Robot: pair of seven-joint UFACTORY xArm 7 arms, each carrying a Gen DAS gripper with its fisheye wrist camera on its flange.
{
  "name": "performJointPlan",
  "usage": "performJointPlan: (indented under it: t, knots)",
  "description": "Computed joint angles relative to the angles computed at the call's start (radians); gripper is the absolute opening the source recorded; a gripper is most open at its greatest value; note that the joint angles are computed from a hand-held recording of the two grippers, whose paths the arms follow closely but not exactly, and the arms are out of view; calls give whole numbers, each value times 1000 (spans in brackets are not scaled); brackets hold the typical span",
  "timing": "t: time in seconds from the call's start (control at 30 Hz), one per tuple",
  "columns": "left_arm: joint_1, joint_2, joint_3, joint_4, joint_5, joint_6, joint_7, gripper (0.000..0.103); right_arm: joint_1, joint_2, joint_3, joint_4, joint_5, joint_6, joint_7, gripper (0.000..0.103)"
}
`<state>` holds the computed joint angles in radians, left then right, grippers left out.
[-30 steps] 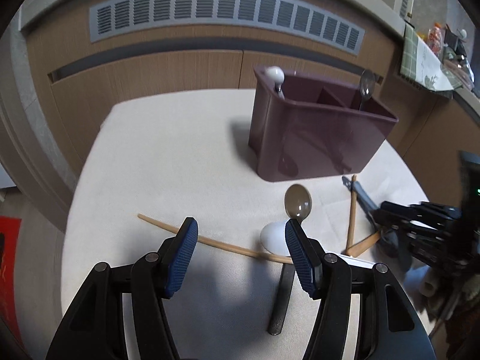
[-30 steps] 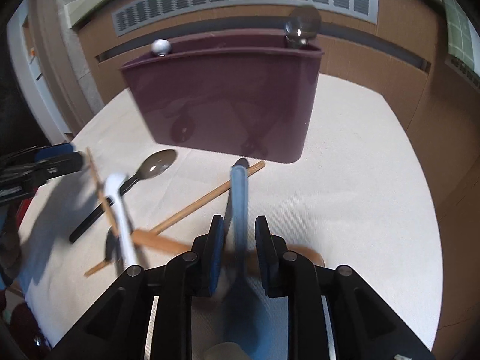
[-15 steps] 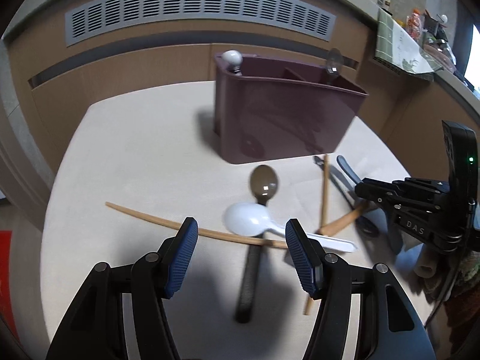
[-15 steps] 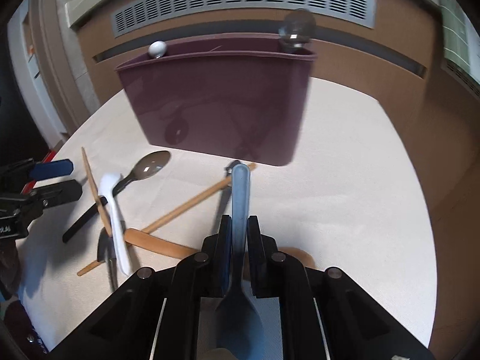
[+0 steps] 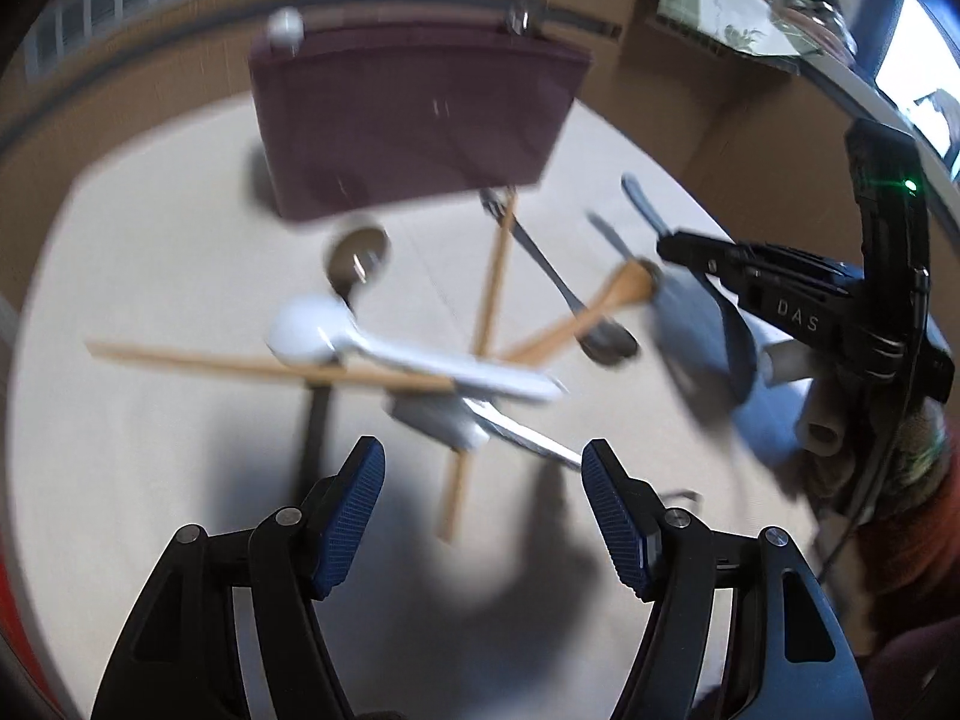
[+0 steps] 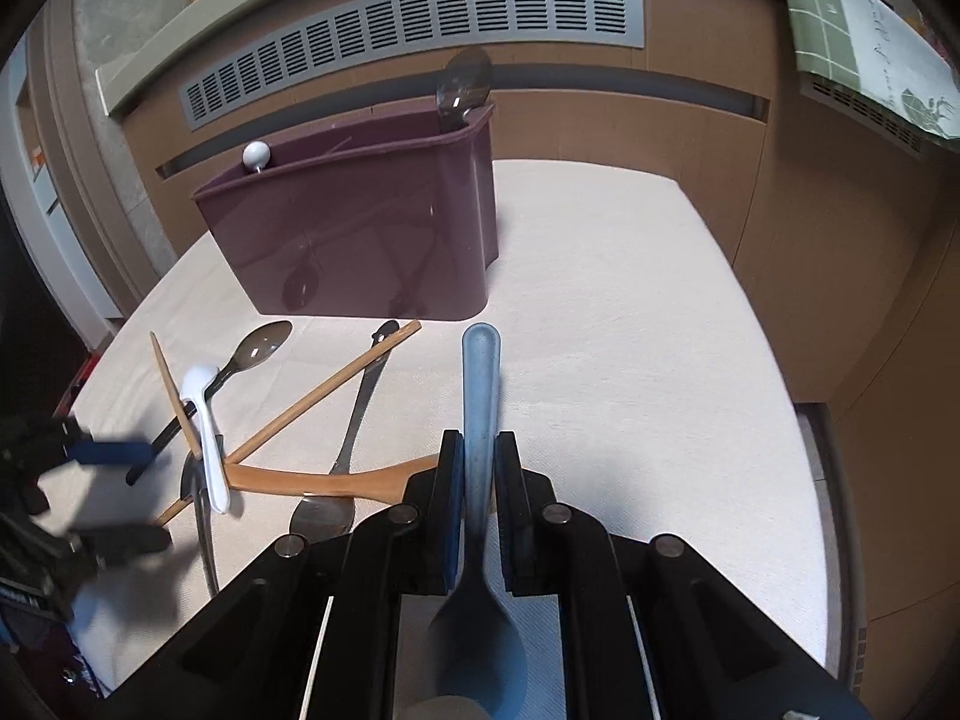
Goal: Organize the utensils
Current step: 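Close the left tool on the metal slotted spatula while the right tool holds the blue spatula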
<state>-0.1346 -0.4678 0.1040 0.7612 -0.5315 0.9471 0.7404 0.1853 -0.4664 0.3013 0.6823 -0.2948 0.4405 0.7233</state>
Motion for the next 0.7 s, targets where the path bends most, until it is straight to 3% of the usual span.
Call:
performJointPlan:
  t: [0.07, 0.1, 0.2, 0.27, 0.33, 0.47, 0.7]
  knots:
    - [9, 13, -19, 12, 14, 37, -70, 68, 2, -14, 2, -6, -4, -2, 0, 9]
    - [14, 7, -40, 4, 28, 9, -104, 68, 0, -21, 5, -9, -8, -4, 1, 9]
    - [12, -22, -116, -42, 95, -144, -216, 68, -11, -30, 13, -13, -15, -11, 13, 9]
    - [17, -55, -190, -103, 193, -292, -284, 68, -19, -42, 18, -19, -20, -10, 25, 9]
    - [-9, -82, -206, -145, 257, -337, -280, 68, -25, -55, 20, -22, -21, -8, 34, 9]
    - [-69, -163, -145, -227, 336, -381, -211, 68, -31, -74, 26, -27, -27, -4, 38, 9]
    - [-66, -182, 51, -226, 291, -319, -64, 68, -16, -46, 26, -17, -10, -31, 30, 9]
